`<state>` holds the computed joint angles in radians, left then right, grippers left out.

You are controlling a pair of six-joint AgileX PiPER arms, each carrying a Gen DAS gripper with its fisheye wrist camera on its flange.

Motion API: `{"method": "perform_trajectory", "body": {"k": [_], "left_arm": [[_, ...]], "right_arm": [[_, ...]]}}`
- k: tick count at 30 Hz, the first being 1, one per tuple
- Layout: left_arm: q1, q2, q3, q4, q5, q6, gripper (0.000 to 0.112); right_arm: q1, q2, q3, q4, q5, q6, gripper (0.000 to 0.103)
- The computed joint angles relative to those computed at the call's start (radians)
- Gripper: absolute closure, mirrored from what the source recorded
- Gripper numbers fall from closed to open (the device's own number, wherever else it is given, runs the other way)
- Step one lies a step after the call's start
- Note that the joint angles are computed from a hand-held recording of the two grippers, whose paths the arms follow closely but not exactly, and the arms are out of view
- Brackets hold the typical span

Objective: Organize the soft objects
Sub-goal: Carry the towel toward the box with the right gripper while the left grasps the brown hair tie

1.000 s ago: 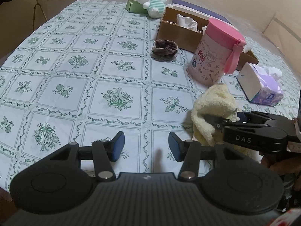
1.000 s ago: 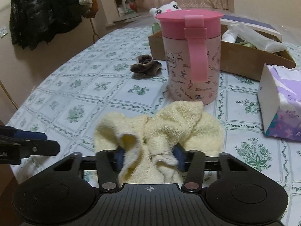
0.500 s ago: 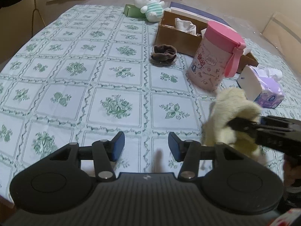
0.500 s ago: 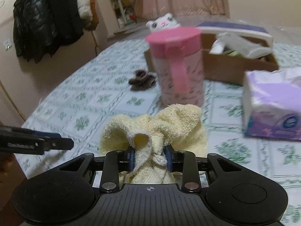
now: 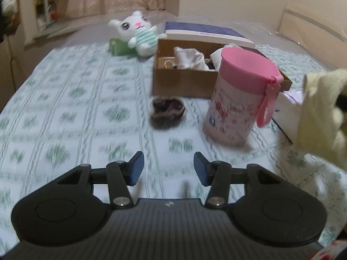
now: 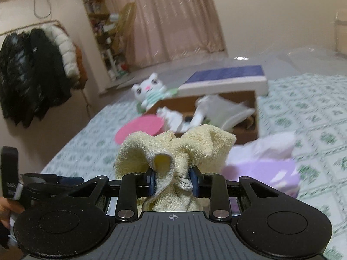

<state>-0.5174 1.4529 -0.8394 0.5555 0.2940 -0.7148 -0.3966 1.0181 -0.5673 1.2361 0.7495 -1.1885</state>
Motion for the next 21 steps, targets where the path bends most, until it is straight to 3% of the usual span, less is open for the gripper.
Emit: {"method": "perform_trajectory", "body": {"k": [9, 15, 21], "left_arm": [[0.045, 0.219, -0.179, 0.001, -0.103, 0.14, 0.065], [0.056, 0.345, -0.281, -0.065, -0.108, 0.243, 0.065], [0.056, 0.425, -0.349, 0.032, -0.082, 0.163, 0.071]], "right_arm": [[-0.111, 0.102, -0.118, 0.078, 0.027, -0.051, 0.072], [-0.137, 0.124, -0.141, 0.092, 0.037, -0.051, 0.072], [-0.139, 0.131, -0.146, 0.087, 0.031, -0.046, 0.072]]}}
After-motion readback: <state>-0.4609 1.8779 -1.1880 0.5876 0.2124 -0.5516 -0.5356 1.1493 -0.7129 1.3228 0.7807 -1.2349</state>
